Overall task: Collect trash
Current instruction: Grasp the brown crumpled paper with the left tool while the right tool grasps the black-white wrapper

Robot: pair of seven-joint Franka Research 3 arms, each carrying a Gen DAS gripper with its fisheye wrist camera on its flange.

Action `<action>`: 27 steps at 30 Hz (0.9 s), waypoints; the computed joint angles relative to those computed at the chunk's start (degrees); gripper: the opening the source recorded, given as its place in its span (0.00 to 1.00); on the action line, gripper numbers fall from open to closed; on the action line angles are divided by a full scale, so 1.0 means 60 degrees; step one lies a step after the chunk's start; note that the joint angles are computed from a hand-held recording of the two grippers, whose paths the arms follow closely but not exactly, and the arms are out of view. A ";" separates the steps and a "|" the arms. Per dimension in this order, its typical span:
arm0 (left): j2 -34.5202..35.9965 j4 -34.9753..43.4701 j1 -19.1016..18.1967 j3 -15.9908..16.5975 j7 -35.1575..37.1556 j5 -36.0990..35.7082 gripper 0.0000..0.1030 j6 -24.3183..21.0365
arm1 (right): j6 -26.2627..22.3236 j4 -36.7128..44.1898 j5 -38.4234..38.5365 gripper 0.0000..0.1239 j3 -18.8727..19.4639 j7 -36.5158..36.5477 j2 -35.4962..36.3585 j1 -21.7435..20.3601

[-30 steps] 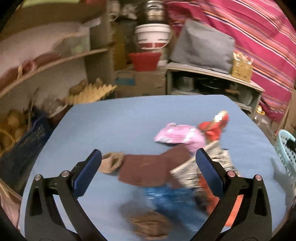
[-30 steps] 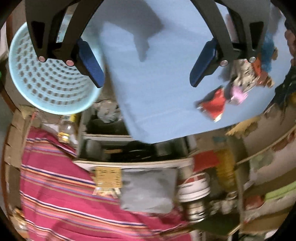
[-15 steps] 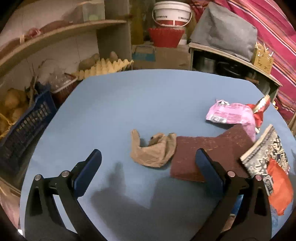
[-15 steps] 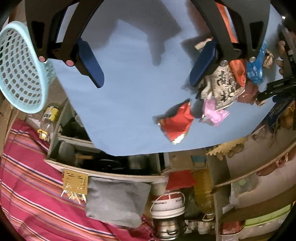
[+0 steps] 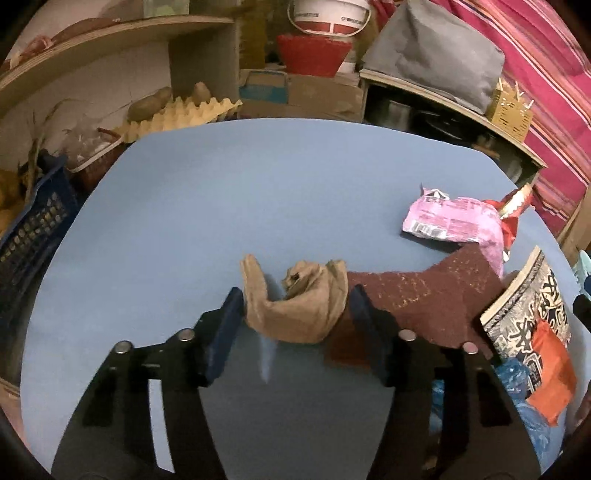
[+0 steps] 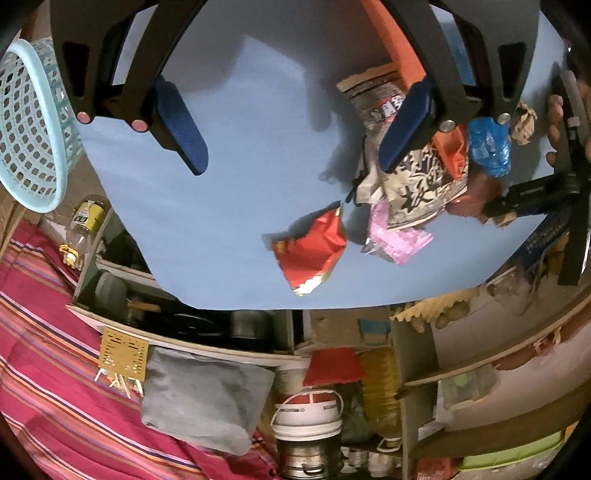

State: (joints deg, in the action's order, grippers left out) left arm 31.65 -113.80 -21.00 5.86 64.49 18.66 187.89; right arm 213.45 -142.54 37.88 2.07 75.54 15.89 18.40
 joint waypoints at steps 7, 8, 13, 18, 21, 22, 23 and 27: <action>-0.0244 -0.0609 -0.1442 0.1472 0.0282 -0.0342 0.50 0.0532 | -0.0312 0.0052 -0.0415 0.74 0.0114 0.0047 0.0041 -0.0011; -0.0290 -0.0711 -0.1573 0.1608 0.0381 -0.0466 0.50 0.0603 | -0.0389 0.0043 -0.0595 0.74 0.0156 0.0171 0.0045 -0.0077; -0.0606 -0.1217 -0.1722 0.1774 0.0854 -0.1167 0.50 0.0982 | -0.0723 0.0075 -0.1153 0.67 0.0180 0.0415 0.0112 -0.0116; -0.0804 -0.1438 -0.1489 0.1443 0.1361 -0.1722 0.50 0.1191 | -0.1251 -0.0024 -0.3732 0.44 0.0991 0.2408 0.0089 -0.1653; -0.0868 -0.1541 -0.1654 0.1442 0.1776 -0.2126 0.50 0.1359 | -0.1310 -0.0021 -0.5127 0.28 0.1305 0.3366 0.0141 -0.2313; -0.0879 -0.1556 -0.1699 0.1432 0.1915 -0.2258 0.50 0.1400 | -0.1320 -0.0026 -0.5782 0.25 0.1528 0.3822 0.0160 -0.2694; -0.0884 -0.1552 -0.1649 0.1352 0.2039 -0.2345 0.50 0.1429 | -0.1306 -0.0030 -0.6057 0.23 0.1545 0.4041 0.0168 -0.2767; -0.0913 -0.1574 -0.1824 0.1233 0.2516 -0.2944 0.50 0.1567 | -0.0850 -0.0204 -0.6344 0.13 0.1235 0.4301 0.0093 -0.2550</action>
